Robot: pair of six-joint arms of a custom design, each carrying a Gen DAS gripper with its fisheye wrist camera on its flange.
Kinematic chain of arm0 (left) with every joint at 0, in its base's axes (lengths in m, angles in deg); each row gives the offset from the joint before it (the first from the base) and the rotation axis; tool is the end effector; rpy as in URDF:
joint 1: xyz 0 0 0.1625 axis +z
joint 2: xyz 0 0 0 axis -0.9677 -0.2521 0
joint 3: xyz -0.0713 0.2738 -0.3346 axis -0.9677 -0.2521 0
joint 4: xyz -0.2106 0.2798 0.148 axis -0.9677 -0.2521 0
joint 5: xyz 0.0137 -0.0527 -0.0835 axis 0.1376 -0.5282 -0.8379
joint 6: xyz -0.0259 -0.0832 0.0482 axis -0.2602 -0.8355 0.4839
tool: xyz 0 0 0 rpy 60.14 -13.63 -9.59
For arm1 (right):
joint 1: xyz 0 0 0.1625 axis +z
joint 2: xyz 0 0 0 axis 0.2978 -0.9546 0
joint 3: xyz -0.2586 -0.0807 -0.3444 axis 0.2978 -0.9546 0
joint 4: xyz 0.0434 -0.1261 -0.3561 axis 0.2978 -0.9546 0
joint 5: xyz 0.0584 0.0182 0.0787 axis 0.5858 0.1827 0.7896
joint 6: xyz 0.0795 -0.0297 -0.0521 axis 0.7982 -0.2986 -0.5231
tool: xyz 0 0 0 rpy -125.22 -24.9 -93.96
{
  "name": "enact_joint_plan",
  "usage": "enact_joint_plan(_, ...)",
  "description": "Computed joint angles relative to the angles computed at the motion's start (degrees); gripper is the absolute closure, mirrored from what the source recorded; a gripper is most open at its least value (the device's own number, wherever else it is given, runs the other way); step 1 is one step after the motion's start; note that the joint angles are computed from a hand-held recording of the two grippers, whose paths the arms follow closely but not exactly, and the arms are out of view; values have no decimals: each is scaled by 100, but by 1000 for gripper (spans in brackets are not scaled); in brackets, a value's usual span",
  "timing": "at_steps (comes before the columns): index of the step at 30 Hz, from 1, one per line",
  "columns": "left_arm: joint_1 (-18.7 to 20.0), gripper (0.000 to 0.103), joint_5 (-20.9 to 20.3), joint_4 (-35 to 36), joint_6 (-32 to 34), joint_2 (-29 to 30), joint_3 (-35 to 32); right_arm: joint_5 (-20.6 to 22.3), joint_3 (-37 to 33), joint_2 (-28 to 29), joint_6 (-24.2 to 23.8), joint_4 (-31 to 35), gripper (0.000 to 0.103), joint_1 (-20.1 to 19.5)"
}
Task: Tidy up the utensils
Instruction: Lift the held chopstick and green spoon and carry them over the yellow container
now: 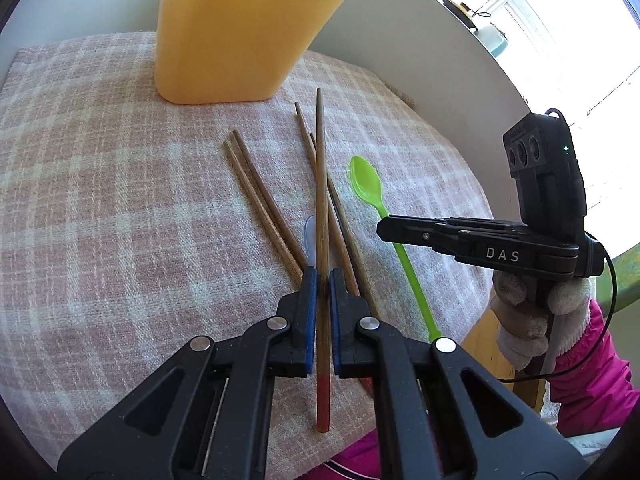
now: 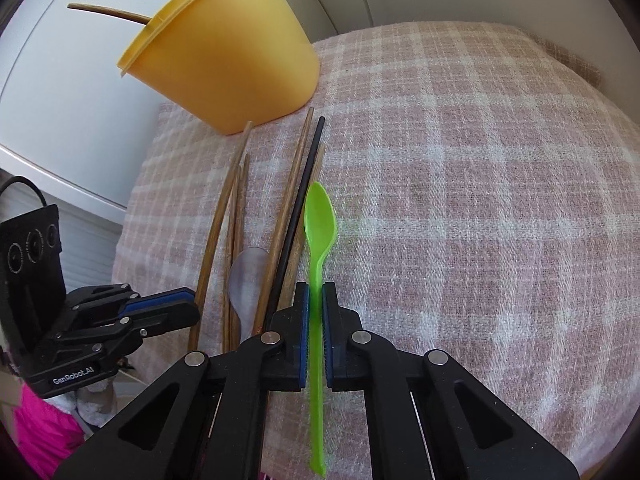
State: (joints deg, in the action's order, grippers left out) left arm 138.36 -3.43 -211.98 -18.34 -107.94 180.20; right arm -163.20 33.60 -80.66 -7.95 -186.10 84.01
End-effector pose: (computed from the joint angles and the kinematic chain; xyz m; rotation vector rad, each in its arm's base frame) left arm -0.1144 -0.6067 0.2128 0.0975 2.8048 -0.6137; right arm 0.2521 -0.7075 0.0339 0.6648 -2.8065 0.0121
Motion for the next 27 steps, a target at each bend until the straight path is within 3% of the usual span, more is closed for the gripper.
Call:
enact_joint_plan(9, -140, 100, 238, -822, 245, -565, 484, 303, 240, -324, -128, -487, 99, -26)
enact_joint_plan(20, -246, 103, 544, -1360, 569, -914, 657, 361, 443, -507, -383, -1198, 99, 125)
enact_joint_plan(23, -265, 103, 732, -1237, 538, -979, 682, 259, 477, -482, -517, -1356, 99, 176)
enact_joint_plan(27, -60, 103, 737, -700, -115, -1024, 505, 242, 506, -469, -536, -1351, 99, 189)
